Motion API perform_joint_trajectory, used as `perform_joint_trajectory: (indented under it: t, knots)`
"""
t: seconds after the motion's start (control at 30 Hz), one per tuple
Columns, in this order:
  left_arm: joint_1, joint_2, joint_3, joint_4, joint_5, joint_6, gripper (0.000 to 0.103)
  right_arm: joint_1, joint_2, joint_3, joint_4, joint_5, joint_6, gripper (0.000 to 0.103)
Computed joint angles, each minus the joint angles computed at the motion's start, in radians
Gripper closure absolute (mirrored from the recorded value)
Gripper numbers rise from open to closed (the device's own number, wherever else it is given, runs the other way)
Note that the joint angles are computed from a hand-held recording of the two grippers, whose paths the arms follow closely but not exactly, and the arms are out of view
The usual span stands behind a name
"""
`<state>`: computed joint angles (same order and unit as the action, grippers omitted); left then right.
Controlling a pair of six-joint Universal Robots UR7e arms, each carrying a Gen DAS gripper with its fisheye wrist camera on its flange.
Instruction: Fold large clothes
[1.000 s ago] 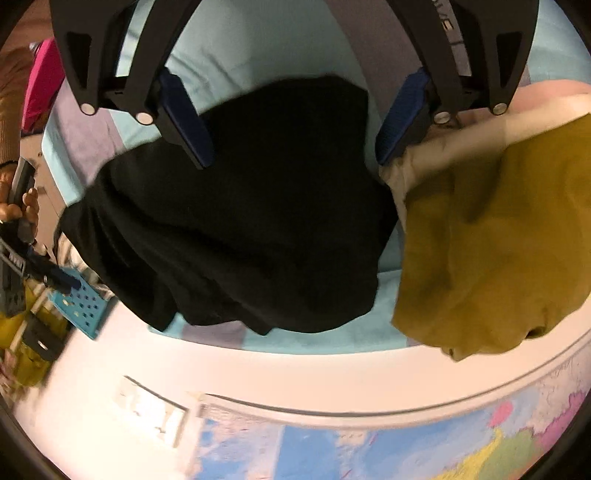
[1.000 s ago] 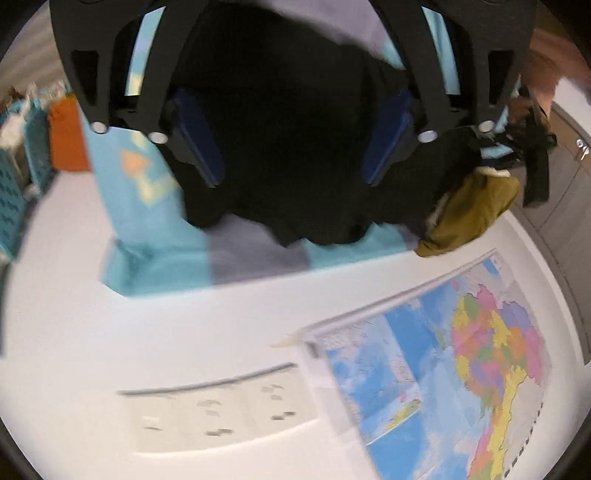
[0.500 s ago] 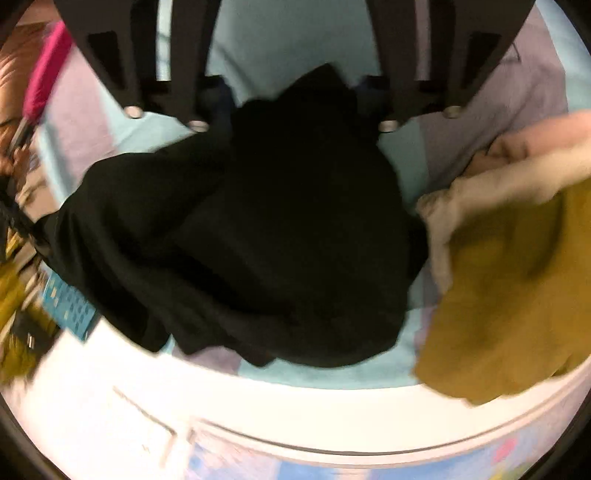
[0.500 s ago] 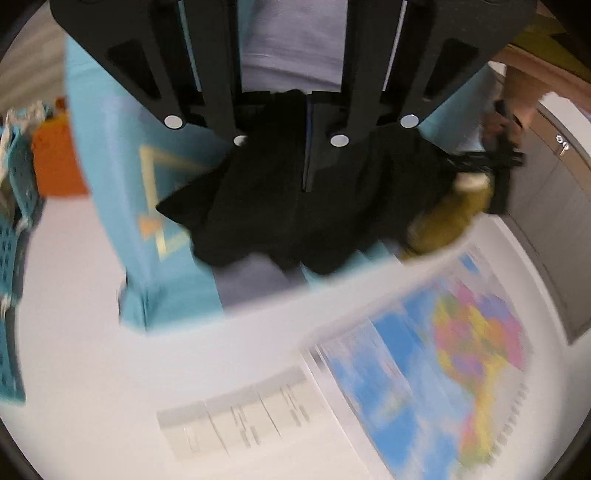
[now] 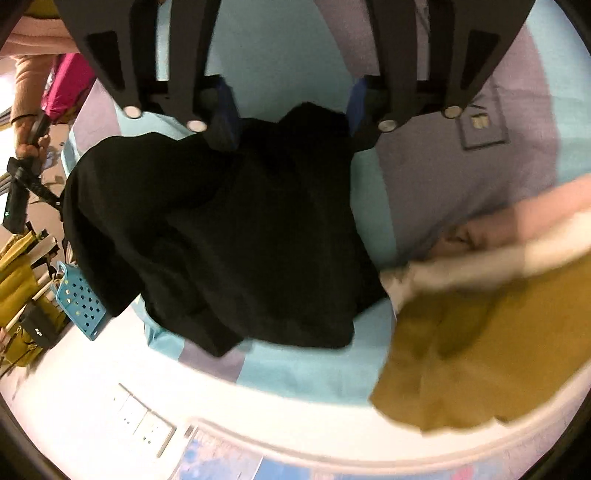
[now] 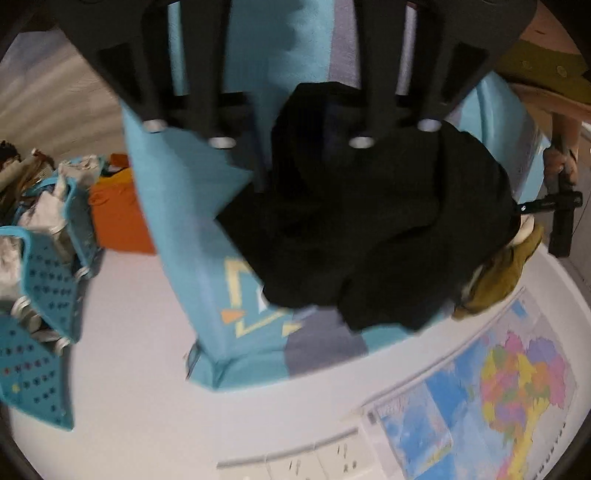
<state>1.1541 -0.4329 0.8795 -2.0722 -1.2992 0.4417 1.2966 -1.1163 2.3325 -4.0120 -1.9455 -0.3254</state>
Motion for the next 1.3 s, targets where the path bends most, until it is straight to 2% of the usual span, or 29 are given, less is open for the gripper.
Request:
perform_joint_trajectory:
  t: [0.07,0.1,0.17,0.2,0.27,0.33,0.43,0.47,0.53,0.57,0.6,0.67,0.73,0.8,0.83,0.87,0.9,0.93,1.0,1.03,1.07,1.13,1.17,1.2,1.23,1.3]
  knots:
    - [-0.01,-0.05,0.086,-0.104,-0.021,0.053,0.048,0.03,-0.003,0.009,-0.08,-0.017,-0.028,0.046]
    - [-0.013,-0.065,0.102,-0.124,-0.051,0.068,0.044,0.051,-0.009,0.015,-0.124,-0.011,-0.051,0.046]
    - [-0.02,-0.092,0.124,-0.148,-0.122,0.1,0.031,0.075,-0.022,0.007,-0.113,0.032,-0.081,0.046]
    - [-0.027,-0.101,0.14,-0.173,-0.151,0.134,0.028,0.084,-0.023,-0.01,-0.081,0.055,-0.1,0.046]
    - [-0.051,-0.102,0.167,-0.207,-0.158,0.185,0.022,0.1,-0.014,-0.06,0.014,0.078,-0.11,0.046]
    - [-0.066,-0.049,0.104,-0.122,-0.162,0.187,0.021,0.11,0.013,-0.138,0.152,0.103,-0.118,0.046]
    - [-0.081,0.053,-0.011,-0.001,-0.106,0.174,0.021,0.12,0.077,-0.248,0.313,0.093,-0.14,0.046]
    - [-0.085,0.087,-0.043,0.019,-0.067,0.167,0.022,0.117,0.101,-0.294,0.378,0.094,-0.131,0.049]
    - [-0.091,0.137,-0.077,0.004,0.01,0.137,0.038,0.116,0.143,-0.354,0.431,0.061,-0.138,0.076]
    - [-0.088,0.133,-0.066,-0.022,0.016,0.131,0.051,0.117,0.151,-0.368,0.448,0.063,-0.139,0.095]
    - [-0.086,0.128,-0.063,-0.041,0.01,0.13,0.072,0.121,0.157,-0.377,0.43,0.072,-0.142,0.096]
    - [-0.077,0.123,-0.092,-0.055,-0.005,0.097,0.099,0.151,0.164,-0.386,0.321,0.075,-0.186,0.097]
    - [-0.061,0.113,-0.122,-0.08,-0.072,0.055,0.101,0.168,0.158,-0.383,0.215,0.126,-0.204,0.097]
    - [-0.057,0.09,-0.102,-0.161,-0.091,0.046,0.101,0.182,0.169,-0.386,0.065,0.214,-0.26,0.097]
    - [-0.054,0.079,-0.093,-0.188,-0.104,0.043,0.101,0.18,0.174,-0.394,0.053,0.244,-0.276,0.097]
    - [-0.047,0.073,-0.092,-0.201,-0.12,0.048,0.099,0.179,0.18,-0.41,0.083,0.249,-0.284,0.097]
    - [-0.048,0.07,-0.092,-0.202,-0.104,0.044,0.096,0.178,0.192,-0.44,0.154,0.213,-0.282,0.096]
    - [-0.048,0.074,-0.094,-0.209,-0.07,0.041,0.095,0.178,0.208,-0.484,0.259,0.134,-0.275,0.095]
    - [-0.041,0.103,-0.136,-0.152,-0.029,0.036,0.066,0.167,0.253,-0.56,0.419,0.005,-0.265,0.088]
    - [-0.036,0.116,-0.156,-0.113,-0.013,0.025,0.063,0.16,0.279,-0.591,0.468,-0.057,-0.254,0.088]
    - [-0.033,0.118,-0.16,-0.093,-0.013,0.031,0.056,0.152,0.294,-0.602,0.489,-0.08,-0.251,0.087]
    - [-0.028,0.114,-0.152,-0.062,-0.018,0.047,0.04,0.139,0.285,-0.579,0.495,-0.054,-0.228,0.075]
    - [-0.029,0.104,-0.135,-0.067,-0.021,0.053,0.028,0.14,0.281,-0.568,0.473,-0.059,-0.222,0.059]
    - [-0.029,0.1,-0.123,-0.074,-0.032,0.067,0.027,0.146,0.271,-0.541,0.413,-0.055,-0.233,0.045]
    - [-0.031,0.098,-0.114,-0.08,-0.036,0.083,0.024,0.148,0.252,-0.507,0.367,-0.033,-0.246,0.041]
    - [-0.037,0.094,-0.093,-0.096,-0.031,0.103,0.016,0.154,0.213,-0.434,0.257,-0.015,-0.262,0.038]
